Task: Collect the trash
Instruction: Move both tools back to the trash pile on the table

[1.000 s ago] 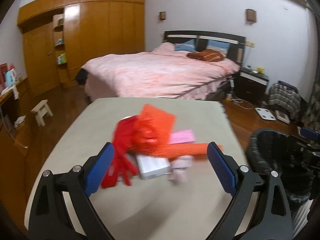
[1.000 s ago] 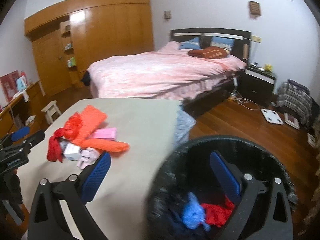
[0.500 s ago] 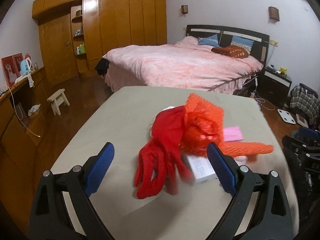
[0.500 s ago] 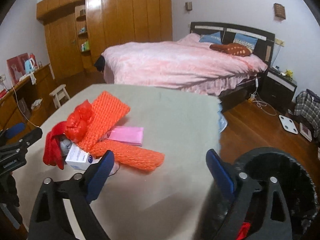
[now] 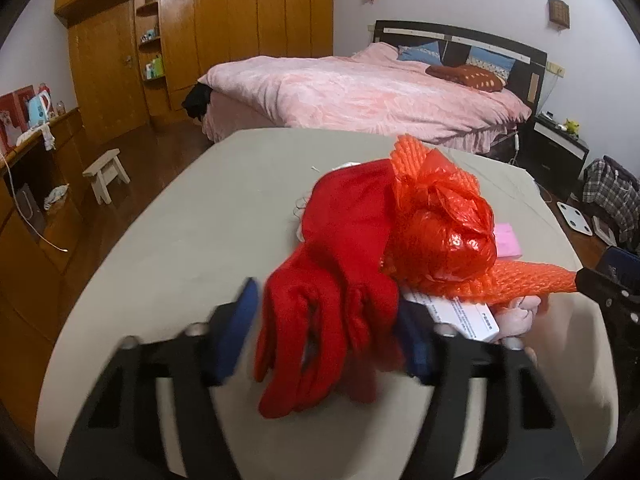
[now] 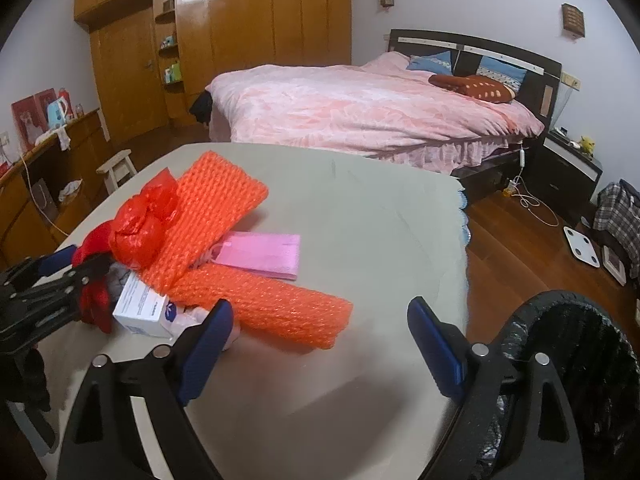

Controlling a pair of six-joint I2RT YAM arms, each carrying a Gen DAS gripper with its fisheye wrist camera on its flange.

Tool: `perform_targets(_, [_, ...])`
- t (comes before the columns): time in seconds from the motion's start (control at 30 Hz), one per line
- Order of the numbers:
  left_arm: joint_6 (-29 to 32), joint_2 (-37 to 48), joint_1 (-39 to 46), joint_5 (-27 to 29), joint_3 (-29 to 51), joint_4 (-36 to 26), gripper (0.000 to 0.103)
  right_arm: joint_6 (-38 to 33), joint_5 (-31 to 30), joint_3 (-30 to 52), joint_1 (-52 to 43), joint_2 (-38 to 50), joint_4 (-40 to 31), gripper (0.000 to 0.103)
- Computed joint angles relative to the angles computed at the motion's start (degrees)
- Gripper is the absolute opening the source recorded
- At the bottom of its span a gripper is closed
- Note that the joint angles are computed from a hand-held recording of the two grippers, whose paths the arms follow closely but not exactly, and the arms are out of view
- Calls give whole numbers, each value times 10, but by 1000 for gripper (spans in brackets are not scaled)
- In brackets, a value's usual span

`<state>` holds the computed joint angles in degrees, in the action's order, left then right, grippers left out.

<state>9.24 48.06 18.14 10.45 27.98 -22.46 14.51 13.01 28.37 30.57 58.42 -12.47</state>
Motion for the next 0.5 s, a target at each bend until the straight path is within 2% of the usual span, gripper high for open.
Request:
perform_targets(0.03, [1,5,2,7,1,2,31,1,0,1,3,4,2,87])
perform_targets(0.13, [6,10,15,31,0,7,15,5,2,5,13,10,6,87])
perform_targets(0.2, [1,5,19,35,0,4,12,6,1,7,17,13,9,87])
perform_targets(0.4, [-2,-52,69,78,15,-41,12,7,-4,7,15,30,22,87])
perform_targets(0.5, [8,-59,71,78,16,-52,12,8,-11,5,7,50,34,87])
